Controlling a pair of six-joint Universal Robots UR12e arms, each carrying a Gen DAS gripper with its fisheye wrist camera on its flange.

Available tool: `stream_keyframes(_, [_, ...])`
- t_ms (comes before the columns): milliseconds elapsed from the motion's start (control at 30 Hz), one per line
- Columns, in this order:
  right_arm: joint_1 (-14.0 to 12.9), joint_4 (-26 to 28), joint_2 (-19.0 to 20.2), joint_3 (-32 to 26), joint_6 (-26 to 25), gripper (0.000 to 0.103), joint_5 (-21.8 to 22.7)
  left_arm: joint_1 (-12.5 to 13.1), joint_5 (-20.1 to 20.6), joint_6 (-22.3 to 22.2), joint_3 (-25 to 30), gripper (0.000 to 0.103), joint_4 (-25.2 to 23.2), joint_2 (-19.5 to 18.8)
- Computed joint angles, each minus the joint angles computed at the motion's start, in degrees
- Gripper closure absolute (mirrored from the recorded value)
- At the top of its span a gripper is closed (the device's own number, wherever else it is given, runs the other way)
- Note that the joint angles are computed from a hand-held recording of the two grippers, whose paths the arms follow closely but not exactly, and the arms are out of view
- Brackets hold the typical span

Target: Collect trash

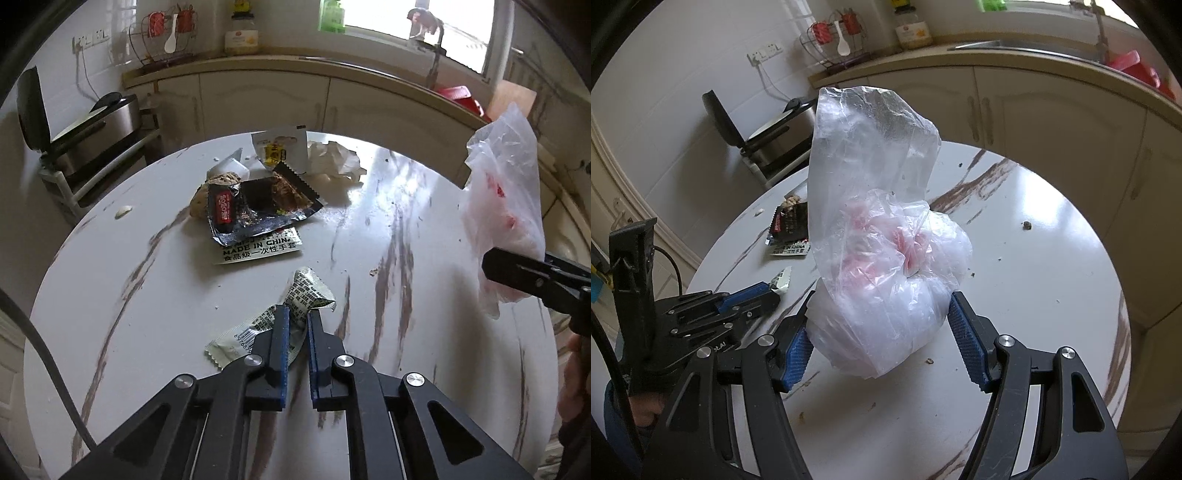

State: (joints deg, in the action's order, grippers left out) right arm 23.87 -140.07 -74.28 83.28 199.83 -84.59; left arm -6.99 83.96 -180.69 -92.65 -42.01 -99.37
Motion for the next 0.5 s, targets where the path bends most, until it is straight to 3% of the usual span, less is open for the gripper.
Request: stream_keyframes(500, [-0.32, -1.03, -1.21, 1.11, 0.09, 0.038, -0.85, -0.80, -1.10, -3.26, -1.02, 0.103, 2.81, 1.44])
